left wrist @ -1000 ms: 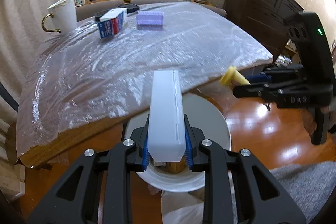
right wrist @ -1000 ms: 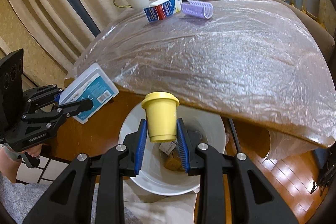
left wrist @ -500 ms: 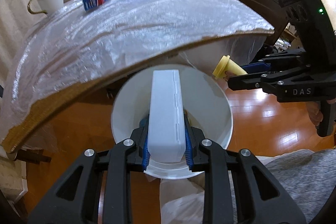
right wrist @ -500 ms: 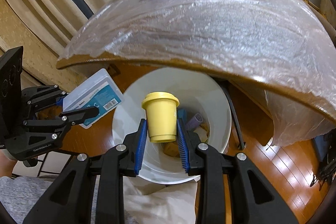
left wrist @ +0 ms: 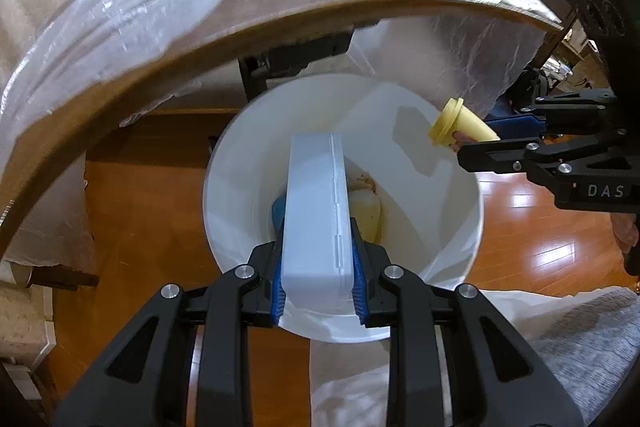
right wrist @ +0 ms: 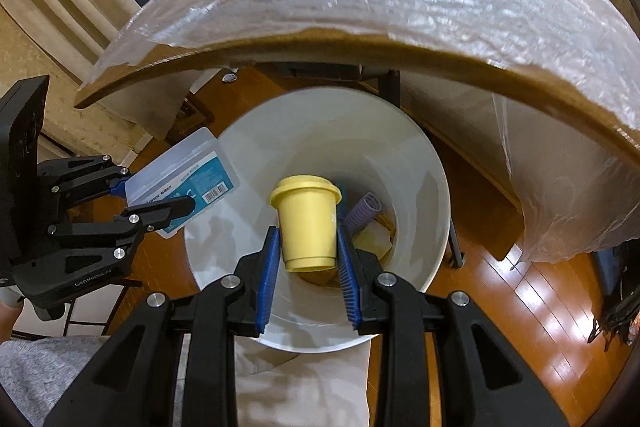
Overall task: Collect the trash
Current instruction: 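Move the yellow cup and clear box over the white bin with both tools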
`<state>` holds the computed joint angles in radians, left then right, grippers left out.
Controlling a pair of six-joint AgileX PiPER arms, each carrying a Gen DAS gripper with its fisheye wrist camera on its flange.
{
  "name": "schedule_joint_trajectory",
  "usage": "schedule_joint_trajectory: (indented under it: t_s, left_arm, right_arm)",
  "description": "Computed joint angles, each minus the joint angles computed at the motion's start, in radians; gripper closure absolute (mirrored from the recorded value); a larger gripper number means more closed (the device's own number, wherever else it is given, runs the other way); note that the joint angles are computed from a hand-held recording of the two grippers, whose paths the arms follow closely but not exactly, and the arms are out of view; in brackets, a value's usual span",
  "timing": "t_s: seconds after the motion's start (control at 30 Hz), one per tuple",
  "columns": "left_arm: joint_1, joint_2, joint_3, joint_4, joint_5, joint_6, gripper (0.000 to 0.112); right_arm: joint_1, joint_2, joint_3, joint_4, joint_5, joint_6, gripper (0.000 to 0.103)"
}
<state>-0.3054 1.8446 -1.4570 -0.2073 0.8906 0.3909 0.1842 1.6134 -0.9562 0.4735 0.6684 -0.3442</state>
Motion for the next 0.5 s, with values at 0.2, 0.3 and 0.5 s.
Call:
schedule_joint_trajectory:
  t_s: [0.2,0.3,0.5]
  left_arm:
    - [-0.007,0.053,-0.013,0.037,-0.010,-0.040,0.084]
    - [-0.011,0.067,-0.006,0.064,-0.021,-0.058,0.084]
    - [-0.009,0.102,-0.025,0.089,-0.015,-0.073,0.084]
  right_arm:
    - [0.018,0.058,-0.002,-0.002,-0.036,0.025,0.074]
    - [0.020,0.092,-0.010,-0.003,-0.050,0.040,0.074]
    - [0.028,0.138,-0.024,-0.010,-0.061,0.061,0.074]
